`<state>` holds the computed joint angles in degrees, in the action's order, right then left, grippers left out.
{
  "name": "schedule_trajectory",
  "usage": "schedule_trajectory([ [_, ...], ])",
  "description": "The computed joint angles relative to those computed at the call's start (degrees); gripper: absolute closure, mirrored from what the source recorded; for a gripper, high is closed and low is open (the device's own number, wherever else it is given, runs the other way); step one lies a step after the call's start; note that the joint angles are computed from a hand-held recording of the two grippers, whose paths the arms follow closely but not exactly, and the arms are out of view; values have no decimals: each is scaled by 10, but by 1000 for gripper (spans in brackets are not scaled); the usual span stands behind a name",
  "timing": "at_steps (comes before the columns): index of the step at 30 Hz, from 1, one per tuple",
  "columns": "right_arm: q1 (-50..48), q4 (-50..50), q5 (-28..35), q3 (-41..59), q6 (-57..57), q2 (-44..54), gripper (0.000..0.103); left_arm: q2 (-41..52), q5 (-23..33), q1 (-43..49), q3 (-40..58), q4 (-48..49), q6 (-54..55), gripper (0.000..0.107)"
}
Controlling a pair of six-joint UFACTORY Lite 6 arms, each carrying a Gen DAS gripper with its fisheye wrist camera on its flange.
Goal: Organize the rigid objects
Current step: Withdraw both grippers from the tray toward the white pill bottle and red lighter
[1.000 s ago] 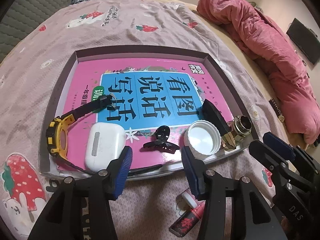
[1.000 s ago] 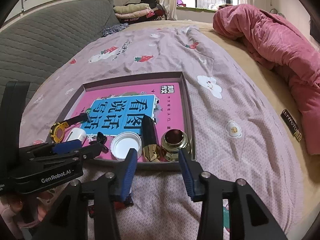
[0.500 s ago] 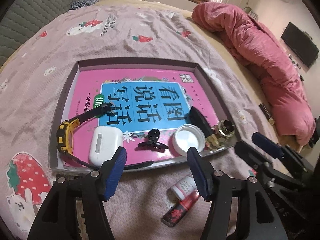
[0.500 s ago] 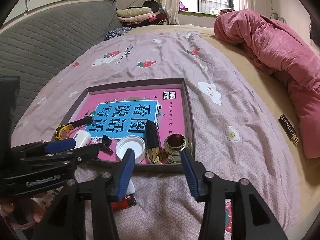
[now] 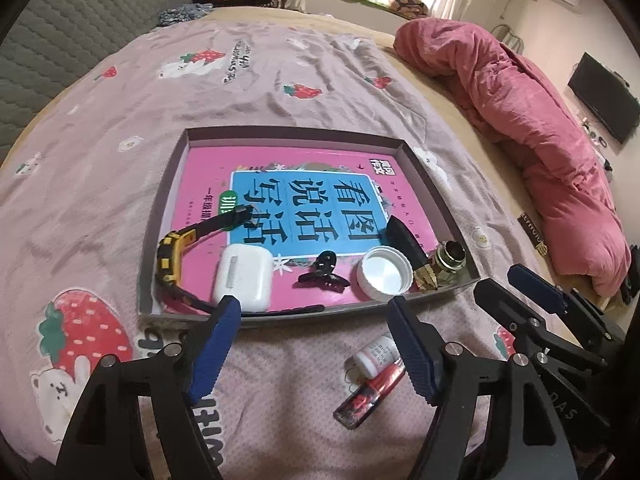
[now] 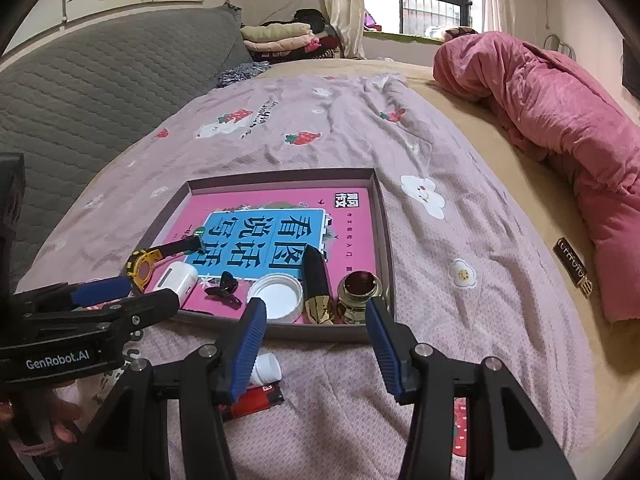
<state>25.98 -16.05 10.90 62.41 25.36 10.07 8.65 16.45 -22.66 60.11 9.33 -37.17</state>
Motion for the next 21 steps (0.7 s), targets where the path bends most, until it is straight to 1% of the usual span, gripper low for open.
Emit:
schedule_trajectory([
  [4, 1, 6, -3, -15, -4, -16, 50, -18, 7, -3, -12, 29, -28, 30],
  [7, 0, 17, -5, -26, -16, -26, 45, -31, 11, -5, -21, 31, -32, 30],
  [10, 0, 30, -7, -41, -27, -39, 45, -46, 16, -10, -29, 45, -46, 30],
  [12, 2, 17, -7, -50, -13, -45, 45, -54, 18, -12, -37, 43, -43, 30],
  [18, 8, 66, -9, -79, -59, -60, 45, -69, 22, -22, -59, 42, -42, 30],
  [21, 16, 37, -8, -95, -33, -65, 45, -74, 23, -22, -69, 41, -40, 30],
])
